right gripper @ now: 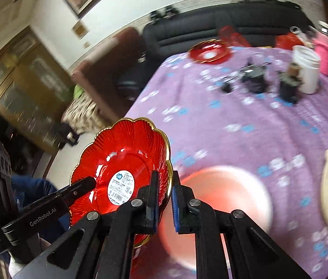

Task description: Organize plates and bowls

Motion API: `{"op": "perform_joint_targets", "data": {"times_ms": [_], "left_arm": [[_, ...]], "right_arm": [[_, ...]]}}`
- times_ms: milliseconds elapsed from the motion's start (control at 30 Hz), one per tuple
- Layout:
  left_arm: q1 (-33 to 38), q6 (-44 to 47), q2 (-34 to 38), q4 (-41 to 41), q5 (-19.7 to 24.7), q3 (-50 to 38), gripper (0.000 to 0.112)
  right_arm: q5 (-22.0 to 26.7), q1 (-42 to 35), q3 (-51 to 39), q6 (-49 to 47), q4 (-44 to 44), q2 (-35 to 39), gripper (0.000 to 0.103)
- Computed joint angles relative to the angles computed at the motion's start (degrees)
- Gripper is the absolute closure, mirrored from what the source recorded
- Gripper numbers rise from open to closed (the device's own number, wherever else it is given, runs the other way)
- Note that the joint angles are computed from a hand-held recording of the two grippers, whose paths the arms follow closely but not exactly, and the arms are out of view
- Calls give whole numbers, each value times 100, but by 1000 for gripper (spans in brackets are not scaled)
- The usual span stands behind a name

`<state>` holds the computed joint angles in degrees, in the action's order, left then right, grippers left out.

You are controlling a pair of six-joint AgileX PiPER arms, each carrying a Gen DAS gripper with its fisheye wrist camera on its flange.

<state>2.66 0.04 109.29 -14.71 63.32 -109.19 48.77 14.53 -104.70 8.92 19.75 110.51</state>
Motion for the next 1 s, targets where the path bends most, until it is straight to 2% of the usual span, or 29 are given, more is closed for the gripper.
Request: {"op": "perform_joint_targets", "data": {"times_ms": [100, 233, 500, 600, 633, 700, 800, 900, 967, 1000], "left_arm": [[320, 192, -421, 12, -386, 878, 85], [586, 373, -575, -4, -742, 1551, 85], [599, 336, -464, 233, -1130, 1872, 85], [527, 238, -599, 456, -1440, 2075, 80], [516, 249, -652, 478, -1508, 2129, 74], [512, 250, -767, 491, -1636, 2244, 65], [515, 297, -1024, 474, -1858, 2490, 63], [542, 413, -1446, 307, -2049, 2865, 63], [432, 357, -1963, 390, -2374, 3350, 57], [329, 181, -2211, 573, -2571, 3584, 49]], "right_arm": [[-125, 397, 187, 166, -113, 49, 92], [-216, 734, 286, 424, -275, 243, 92], [-341, 886, 365, 568, -330, 533, 90], [-539, 1011, 466, 784, -724, 482, 89], [-643, 1076, 491, 863, -989, 468, 89], [-885, 1146, 675, 816, -1138, 353, 79], [-1312, 1149, 1126, 727, -1034, 33, 65], [-1795, 1162, 1750, 849, -1157, -493, 65], [-2246, 1213, 2404, 1099, -1522, -1012, 65], [-2430, 1236, 2677, 1288, -1756, -1223, 63]]}}
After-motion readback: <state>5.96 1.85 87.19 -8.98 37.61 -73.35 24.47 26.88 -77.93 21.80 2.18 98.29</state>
